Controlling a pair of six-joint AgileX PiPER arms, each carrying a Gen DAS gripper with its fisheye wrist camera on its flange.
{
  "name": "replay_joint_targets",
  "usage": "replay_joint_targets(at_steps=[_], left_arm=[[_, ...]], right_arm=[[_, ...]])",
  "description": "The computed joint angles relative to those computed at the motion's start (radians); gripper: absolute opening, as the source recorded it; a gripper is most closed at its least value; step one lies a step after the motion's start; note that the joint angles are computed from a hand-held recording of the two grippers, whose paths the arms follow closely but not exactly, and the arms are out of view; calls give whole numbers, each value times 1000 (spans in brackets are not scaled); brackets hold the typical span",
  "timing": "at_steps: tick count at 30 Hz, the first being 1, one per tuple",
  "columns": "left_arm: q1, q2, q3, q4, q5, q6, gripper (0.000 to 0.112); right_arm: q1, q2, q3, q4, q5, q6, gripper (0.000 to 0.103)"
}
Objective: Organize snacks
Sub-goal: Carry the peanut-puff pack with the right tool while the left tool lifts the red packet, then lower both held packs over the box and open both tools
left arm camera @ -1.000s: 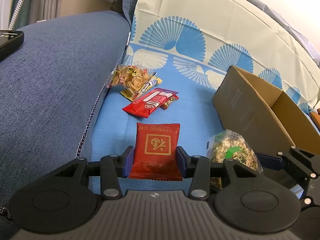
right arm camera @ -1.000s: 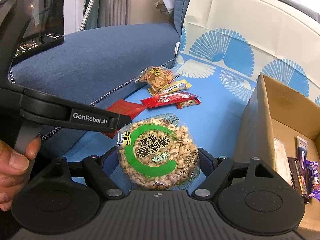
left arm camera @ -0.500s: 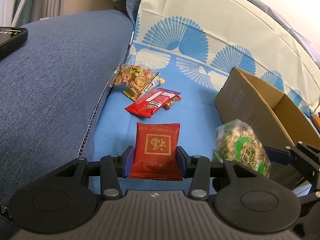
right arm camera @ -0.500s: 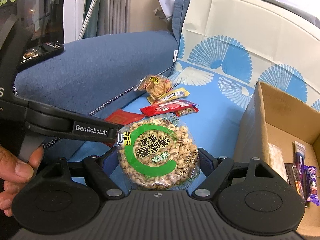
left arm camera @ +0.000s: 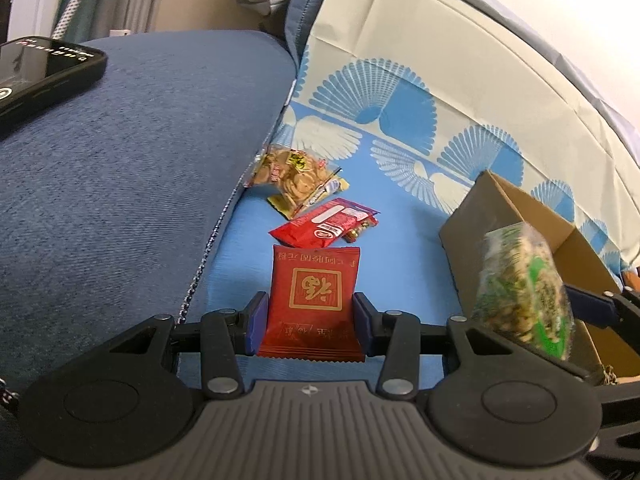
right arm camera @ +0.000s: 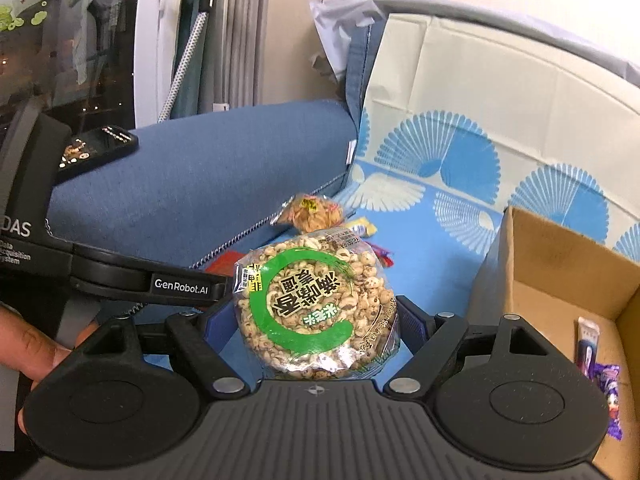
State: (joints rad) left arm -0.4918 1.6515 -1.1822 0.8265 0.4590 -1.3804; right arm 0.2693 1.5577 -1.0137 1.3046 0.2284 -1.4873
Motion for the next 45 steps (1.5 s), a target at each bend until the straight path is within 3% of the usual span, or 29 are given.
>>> replay_joint_targets(at_steps=[9,22,31,39,45], left_arm=[[-39,12,-55,-71,96,60,49],[-136,55,-208,-116,233,80,49],[-205,193,-488,-141,332,171,49],[-268,345,-766,-187,406,279,49],[-294,518,-1087,-254,490,408,49]], right_arm=[[-56,-34,9,173,40,-173,82],[-212,-45,-58,171,140,-46,82],[-328,-24,-113,100,144,127,82],[-405,-3,-159,68,98,251,82],[-452,4,-170,132,59,223,82]])
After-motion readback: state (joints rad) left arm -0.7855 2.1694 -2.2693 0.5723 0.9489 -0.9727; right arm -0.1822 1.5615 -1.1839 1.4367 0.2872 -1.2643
